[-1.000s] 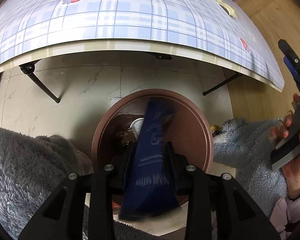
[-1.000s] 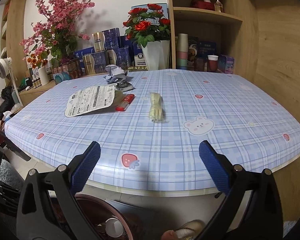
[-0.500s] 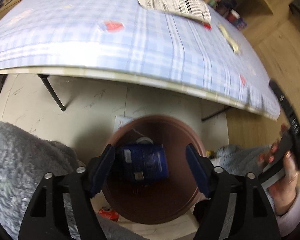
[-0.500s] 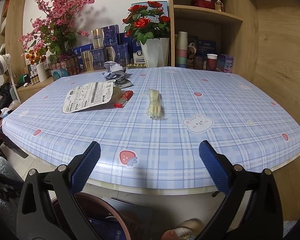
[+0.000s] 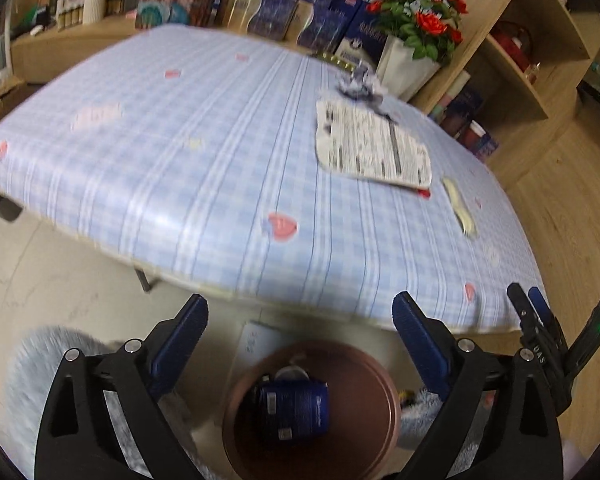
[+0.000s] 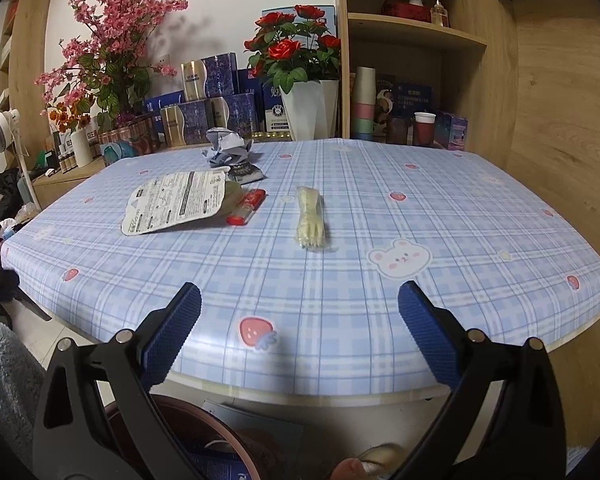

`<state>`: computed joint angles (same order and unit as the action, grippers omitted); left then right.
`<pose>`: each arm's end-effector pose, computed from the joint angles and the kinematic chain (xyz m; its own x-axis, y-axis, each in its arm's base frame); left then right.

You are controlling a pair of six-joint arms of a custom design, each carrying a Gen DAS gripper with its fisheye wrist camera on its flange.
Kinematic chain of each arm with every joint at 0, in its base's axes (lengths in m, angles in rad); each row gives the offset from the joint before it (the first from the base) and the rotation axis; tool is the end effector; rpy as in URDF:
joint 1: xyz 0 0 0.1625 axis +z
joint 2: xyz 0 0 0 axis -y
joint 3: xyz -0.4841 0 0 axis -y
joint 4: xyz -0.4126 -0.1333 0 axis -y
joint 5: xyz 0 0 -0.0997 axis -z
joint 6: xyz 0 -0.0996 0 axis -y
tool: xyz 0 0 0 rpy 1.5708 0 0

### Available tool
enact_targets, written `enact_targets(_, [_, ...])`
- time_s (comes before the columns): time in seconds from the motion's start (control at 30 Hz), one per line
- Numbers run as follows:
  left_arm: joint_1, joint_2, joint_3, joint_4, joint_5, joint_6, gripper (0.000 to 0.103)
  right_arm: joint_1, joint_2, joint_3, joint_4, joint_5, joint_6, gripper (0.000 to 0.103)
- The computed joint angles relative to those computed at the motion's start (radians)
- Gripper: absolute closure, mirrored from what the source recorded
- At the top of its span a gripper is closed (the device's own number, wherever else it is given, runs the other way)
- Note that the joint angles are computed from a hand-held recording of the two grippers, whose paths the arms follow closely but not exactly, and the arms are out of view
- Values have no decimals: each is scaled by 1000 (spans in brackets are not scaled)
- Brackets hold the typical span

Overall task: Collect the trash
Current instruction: 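Move the left gripper to the white leaflet and grasp its edge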

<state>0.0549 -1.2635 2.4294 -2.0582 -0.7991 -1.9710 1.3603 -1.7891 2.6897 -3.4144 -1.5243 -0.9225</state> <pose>-0.3301 -0.2212 0.1265 -0.8709 -0.3275 -0.3665 0.0634 0.6646 -0.7445 0.0742 -0.3129 0.3340 -0.6924 -0.3540 0.6286 -0.7108 0.4839 -0.5105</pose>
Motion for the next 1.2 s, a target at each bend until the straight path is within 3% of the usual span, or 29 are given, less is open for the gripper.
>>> enact_targets(0.27, [61,5,-64,76,59,133,12,60,55,-39,15,-11,-5,6])
enact_targets(0.6, [219,179,-230,51,181,465,12,158,234,-237,92,-26,87,6])
enact_targets(0.87, [332,352,-376,54,249,703,12,129,296,-314,132,16,177,6])
enact_targets(1.2, [422,473,-504,148,294,765,12,104,320,-372,180,30,260,6])
